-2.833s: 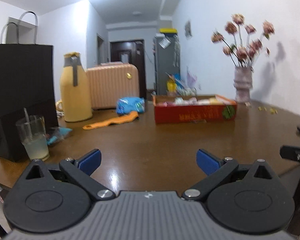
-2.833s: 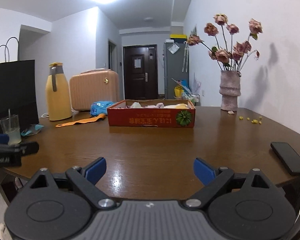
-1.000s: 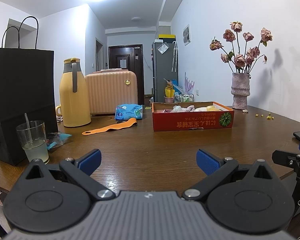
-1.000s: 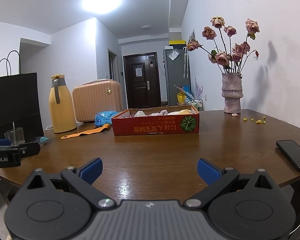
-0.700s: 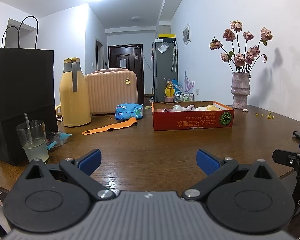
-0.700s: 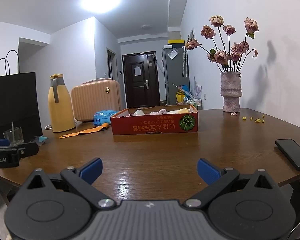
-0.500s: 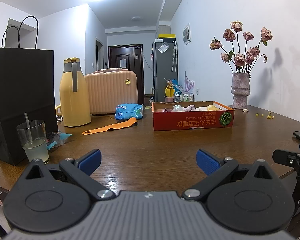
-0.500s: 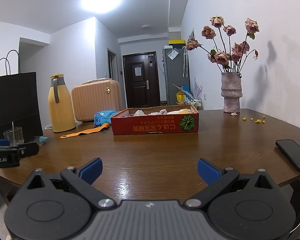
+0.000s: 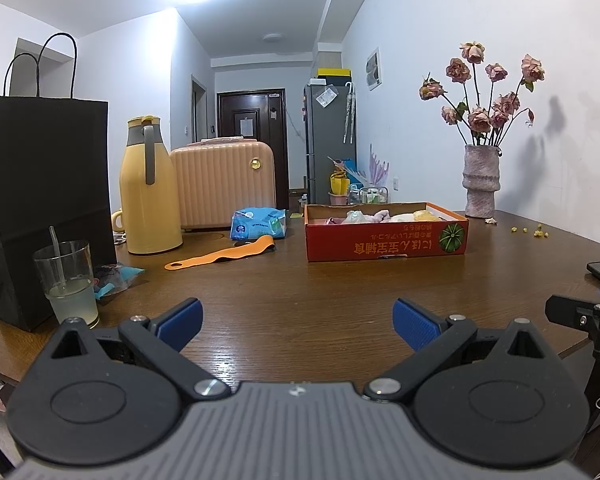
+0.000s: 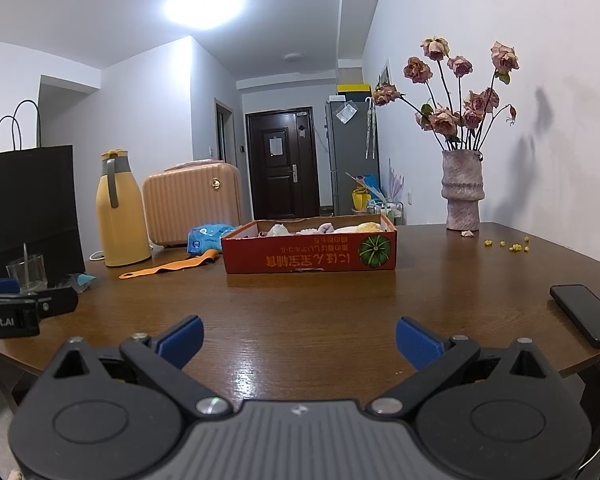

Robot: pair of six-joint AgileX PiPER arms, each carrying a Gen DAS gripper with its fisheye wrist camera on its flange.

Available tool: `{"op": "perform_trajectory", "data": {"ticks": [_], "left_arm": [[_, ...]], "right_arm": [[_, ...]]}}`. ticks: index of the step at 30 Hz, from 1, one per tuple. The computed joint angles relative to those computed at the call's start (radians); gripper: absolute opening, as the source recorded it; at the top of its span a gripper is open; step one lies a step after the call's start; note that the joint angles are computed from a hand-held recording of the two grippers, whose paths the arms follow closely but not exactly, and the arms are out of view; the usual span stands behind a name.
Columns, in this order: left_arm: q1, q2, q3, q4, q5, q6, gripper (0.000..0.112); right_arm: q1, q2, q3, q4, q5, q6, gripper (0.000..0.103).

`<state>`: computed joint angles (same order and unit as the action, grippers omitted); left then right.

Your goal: Organize soft objects

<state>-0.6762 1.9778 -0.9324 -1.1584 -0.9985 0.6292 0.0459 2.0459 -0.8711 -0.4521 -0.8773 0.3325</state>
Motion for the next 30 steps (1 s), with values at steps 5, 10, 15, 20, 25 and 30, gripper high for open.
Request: {"op": "perform_trajectory", "data": {"ticks": [5, 10, 15, 20, 25, 30], "left_arm": [[-0.001, 0.002, -0.001, 0.006, -0.003, 0.002, 0.103], [-0.007, 0.008, -0.001, 0.009, -0.017, -0.004, 0.103], [-0.009, 0.015, 0.001, 0.016, -0.034, -0.015, 0.103], [-0.008, 0.016, 0.001, 0.014, -0.033, -0.018, 0.103], [-0.01, 0.019, 0.005, 0.019, -0.042, -0.024, 0.103], [-0.013, 0.019, 0.008, 0.033, -0.042, -0.029, 0.103]], "right_arm": [[-0.002, 0.001, -0.002, -0.009, 0.002, 0.005, 0.103], [0.0, 0.005, -0.005, -0.013, 0.004, 0.002, 0.103], [0.0, 0.006, -0.009, -0.014, 0.008, 0.004, 0.103], [0.001, 0.007, -0.004, -0.012, 0.0, -0.001, 0.103], [0.002, 0.007, -0.003, -0.012, 0.003, 0.002, 0.103], [0.003, 0.009, -0.004, -0.013, 0.004, 0.002, 0.103]]}}
